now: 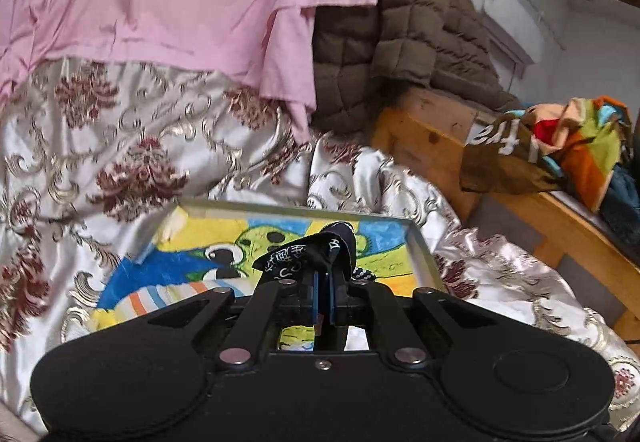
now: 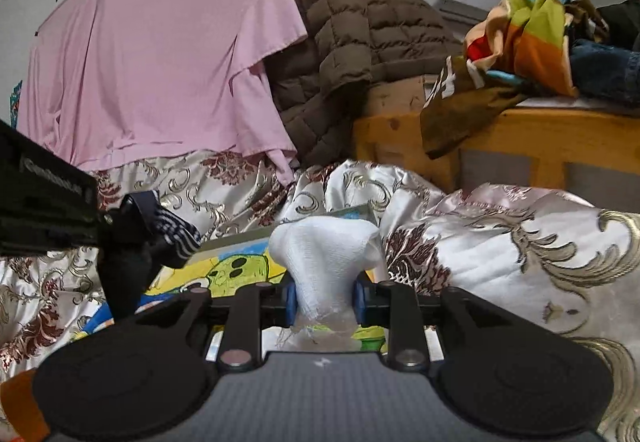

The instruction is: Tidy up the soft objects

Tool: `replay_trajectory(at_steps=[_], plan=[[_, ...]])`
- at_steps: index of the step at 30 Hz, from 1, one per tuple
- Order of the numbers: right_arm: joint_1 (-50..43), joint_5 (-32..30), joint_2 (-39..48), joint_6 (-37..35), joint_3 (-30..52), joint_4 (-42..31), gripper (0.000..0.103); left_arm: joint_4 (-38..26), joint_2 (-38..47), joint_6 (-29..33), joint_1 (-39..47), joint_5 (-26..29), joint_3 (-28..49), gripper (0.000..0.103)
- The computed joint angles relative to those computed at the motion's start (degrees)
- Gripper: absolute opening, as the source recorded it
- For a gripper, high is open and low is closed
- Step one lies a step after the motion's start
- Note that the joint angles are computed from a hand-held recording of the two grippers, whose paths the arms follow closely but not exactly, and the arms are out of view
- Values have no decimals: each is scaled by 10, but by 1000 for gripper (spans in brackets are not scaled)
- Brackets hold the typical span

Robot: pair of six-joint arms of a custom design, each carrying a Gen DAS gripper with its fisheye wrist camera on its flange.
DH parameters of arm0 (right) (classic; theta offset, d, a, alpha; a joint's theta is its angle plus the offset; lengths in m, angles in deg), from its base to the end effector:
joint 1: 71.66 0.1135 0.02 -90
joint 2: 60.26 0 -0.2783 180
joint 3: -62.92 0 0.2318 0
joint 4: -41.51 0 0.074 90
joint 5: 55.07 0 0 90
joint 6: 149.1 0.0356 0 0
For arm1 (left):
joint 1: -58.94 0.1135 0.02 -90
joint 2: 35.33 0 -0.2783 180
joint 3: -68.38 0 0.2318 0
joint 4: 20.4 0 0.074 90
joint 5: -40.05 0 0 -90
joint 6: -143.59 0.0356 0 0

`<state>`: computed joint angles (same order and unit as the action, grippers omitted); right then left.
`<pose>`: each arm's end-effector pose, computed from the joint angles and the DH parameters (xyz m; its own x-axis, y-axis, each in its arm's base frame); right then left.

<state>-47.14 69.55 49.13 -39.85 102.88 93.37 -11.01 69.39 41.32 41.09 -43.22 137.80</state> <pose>0.2743 0.1029 0.1278 -0.2094 0.2027 -0.9566 0.2333 0.9604 0.1524 0.3588 -0.1199 0.2009 -0.4924 -0.0631 -0.8681 0.3071 0.9206 -0.2412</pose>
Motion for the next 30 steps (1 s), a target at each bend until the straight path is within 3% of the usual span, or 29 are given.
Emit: replay_trajectory(at_steps=[5, 11, 15, 26, 30], plan=[[-16, -42, -1, 10, 24, -50, 34, -12, 56, -16, 6, 6, 43, 4], [-22, -69, 12, 11, 28, -48, 42, -29, 96, -18, 4, -2, 71, 5], [-33, -90, 6, 27, 33, -78, 63, -63, 106, -24, 6, 2, 91, 6], [-37, -100, -6, 33, 27, -98, 82, -100, 91, -10, -2, -25, 89, 20], [-39, -105, -19, 33, 17, -96, 88, -116, 84, -26, 1, -33, 93, 35]])
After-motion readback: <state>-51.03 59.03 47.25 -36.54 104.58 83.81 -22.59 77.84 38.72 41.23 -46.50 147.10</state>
